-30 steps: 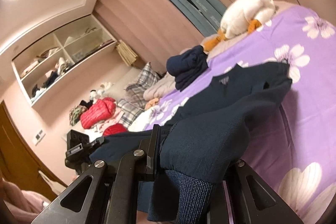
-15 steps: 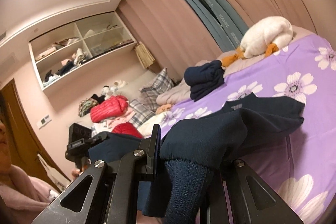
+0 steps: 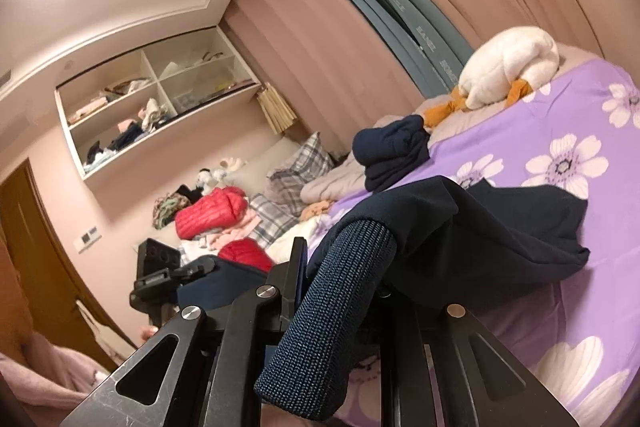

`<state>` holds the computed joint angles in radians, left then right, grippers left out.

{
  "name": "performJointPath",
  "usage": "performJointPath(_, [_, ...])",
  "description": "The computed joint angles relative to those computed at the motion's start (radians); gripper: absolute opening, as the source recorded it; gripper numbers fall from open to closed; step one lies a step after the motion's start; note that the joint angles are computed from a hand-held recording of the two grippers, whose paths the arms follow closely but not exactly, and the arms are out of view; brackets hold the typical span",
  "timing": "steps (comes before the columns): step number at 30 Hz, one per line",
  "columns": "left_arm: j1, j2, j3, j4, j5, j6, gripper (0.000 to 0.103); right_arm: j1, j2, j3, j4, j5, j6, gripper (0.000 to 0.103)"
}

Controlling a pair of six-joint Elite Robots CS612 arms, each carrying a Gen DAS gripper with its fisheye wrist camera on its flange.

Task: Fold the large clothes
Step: 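Lift the held hem higher and carry it toward the collar with both grippers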

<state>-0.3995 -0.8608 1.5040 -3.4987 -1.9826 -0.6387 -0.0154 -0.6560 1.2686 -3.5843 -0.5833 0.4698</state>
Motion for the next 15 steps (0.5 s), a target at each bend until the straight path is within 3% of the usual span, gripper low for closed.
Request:
performJointPath(9, [0.006, 0.005, 0.002, -0.003, 0.019, -0.033, 0.011, -0.002, 0.034, -0.053, 0.01, 0.004, 0.103, 0.018])
performJointPath(15, [0.011, 0.013, -0.01, -0.01, 0.018, -0.051, 0.011, 0.002, 0.023, -0.047, 0.044, -0.033, 0.097, 0.018])
